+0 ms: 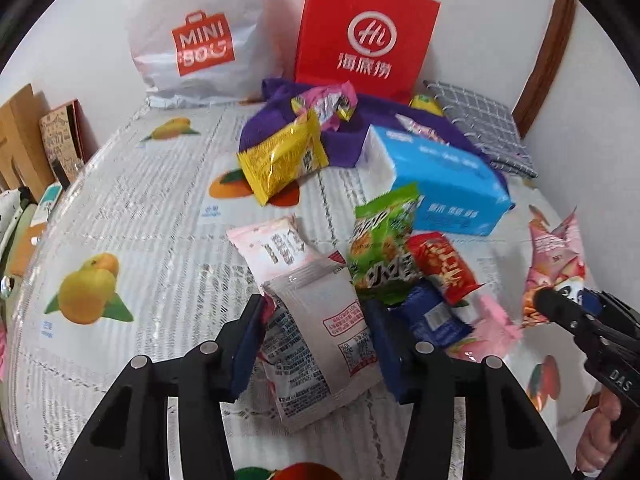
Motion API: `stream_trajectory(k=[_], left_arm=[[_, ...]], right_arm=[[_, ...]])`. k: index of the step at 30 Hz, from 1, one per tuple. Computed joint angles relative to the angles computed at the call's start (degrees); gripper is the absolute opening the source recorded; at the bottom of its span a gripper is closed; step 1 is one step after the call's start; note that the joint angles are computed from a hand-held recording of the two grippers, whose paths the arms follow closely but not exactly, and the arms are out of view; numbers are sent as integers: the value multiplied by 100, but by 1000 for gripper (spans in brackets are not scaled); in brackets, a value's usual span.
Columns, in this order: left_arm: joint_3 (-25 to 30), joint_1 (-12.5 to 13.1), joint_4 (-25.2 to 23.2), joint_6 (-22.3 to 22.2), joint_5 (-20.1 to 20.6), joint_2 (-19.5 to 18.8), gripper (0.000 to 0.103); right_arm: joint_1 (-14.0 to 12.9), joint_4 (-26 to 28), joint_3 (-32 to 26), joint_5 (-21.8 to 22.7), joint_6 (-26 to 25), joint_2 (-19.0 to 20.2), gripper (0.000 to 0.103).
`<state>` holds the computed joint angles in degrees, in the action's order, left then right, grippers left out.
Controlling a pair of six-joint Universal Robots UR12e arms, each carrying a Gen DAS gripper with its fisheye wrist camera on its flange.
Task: Organize snacks
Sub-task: 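Carry the white-pink bag and panda bag over the purple towel with both grippers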
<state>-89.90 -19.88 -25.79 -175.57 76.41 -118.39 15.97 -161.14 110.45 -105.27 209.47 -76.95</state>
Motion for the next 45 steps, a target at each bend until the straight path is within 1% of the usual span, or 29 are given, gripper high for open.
stream_trajectory(k=[9, 18, 24, 29, 35, 40, 45], left_arm=[[-93, 35, 215, 73, -420, 234, 49], [230, -82, 95, 141, -671, 181, 49], [609, -198, -89, 200, -766, 39, 49], [978, -278, -216, 250, -761, -128, 49], [1491, -316, -511, 252, -814, -381, 49], [1891, -339, -702, 321, -730, -587, 49], [2263, -334, -809, 338, -656, -803, 49]], right_arm=[[74, -39, -47, -258, -63, -110, 45], [44, 15, -167, -460, -128, -189, 45], [-79, 24, -305, -485, -247, -194, 45], [-216, -43, -455, -428, -421, -152, 45], [-435, -74, -672, -197, -598, -51, 45], [-605, -116, -834, 18, -656, 39, 45], [-755, 0, -1091, 177, -807, 204, 45]])
